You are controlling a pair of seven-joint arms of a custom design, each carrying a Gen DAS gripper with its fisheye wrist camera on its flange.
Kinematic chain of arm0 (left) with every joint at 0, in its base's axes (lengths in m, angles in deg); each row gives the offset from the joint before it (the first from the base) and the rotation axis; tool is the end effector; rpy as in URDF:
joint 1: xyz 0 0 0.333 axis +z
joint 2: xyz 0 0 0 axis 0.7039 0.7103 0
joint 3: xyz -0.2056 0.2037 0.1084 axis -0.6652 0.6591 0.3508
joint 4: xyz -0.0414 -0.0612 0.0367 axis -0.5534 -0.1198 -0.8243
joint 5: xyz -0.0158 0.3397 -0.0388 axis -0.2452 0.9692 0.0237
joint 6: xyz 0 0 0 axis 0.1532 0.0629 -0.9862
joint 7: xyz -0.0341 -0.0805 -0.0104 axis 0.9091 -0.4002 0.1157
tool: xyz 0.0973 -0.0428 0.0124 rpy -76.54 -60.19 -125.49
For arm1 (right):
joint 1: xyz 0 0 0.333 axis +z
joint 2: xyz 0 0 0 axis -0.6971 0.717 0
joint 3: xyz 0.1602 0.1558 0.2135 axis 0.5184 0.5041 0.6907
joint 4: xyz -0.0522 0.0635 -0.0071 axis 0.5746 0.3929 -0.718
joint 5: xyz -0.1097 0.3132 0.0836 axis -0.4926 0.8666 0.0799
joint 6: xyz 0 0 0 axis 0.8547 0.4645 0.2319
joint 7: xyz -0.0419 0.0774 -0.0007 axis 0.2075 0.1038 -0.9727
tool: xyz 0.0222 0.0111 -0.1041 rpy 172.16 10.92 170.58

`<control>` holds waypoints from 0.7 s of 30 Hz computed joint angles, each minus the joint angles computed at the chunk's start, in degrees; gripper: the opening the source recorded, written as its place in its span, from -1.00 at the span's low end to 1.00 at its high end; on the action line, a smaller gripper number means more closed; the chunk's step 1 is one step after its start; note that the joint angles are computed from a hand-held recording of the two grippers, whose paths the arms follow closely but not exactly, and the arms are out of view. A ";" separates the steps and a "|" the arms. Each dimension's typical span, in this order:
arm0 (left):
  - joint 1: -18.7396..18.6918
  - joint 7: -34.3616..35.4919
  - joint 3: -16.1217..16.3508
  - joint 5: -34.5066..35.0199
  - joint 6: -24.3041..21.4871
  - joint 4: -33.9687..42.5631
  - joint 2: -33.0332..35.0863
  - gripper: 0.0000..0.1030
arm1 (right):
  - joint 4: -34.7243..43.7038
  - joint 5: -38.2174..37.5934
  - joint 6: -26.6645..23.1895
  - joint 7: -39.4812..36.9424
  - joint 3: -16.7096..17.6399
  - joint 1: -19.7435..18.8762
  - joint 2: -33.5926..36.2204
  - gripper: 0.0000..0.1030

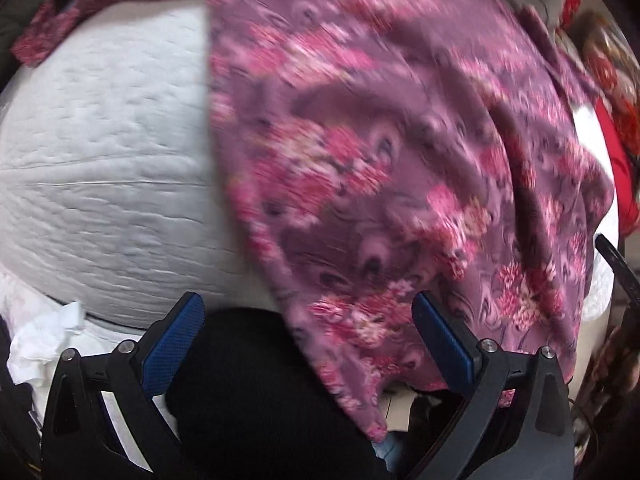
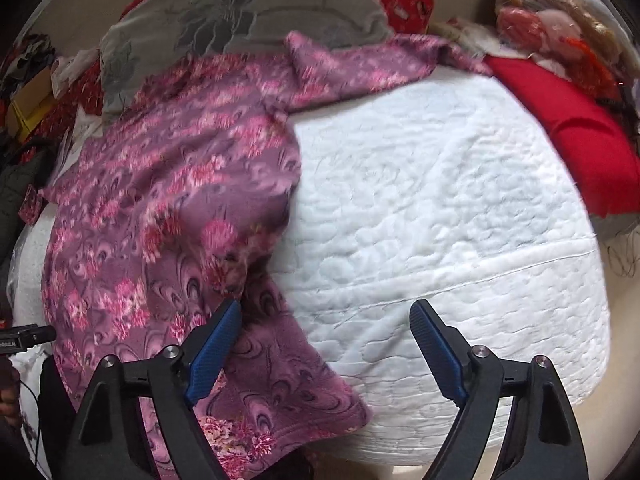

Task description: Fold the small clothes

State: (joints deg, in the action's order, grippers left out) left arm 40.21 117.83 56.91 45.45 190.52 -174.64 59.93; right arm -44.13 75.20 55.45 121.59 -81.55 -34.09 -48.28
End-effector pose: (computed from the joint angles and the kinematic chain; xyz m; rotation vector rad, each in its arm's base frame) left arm 0.4371 -0.0719 0.4127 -2.6359 1.5360 -0.1997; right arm 0.5136 0.1070 0.4923 -2.2732 1.5090 -0.2108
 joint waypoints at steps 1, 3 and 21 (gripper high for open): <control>-0.34 0.74 -0.01 -0.85 0.05 0.32 0.62 0.83 | -0.12 -1.41 -1.01 -0.02 0.17 0.12 0.13 0.49; -1.01 3.37 0.25 -4.19 0.77 0.24 1.28 0.43 | -2.20 -4.11 -0.82 -1.48 0.58 0.54 -0.99 0.45; -1.55 0.96 7.06 -7.38 -1.06 -8.13 -24.19 -0.94 | -2.64 28.05 -22.62 -16.94 -7.53 -4.52 -18.39 -0.91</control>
State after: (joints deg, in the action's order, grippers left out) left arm 38.66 118.79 63.97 38.07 189.47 -182.77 35.73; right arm -46.76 103.25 32.83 104.65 -89.08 -38.60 -66.67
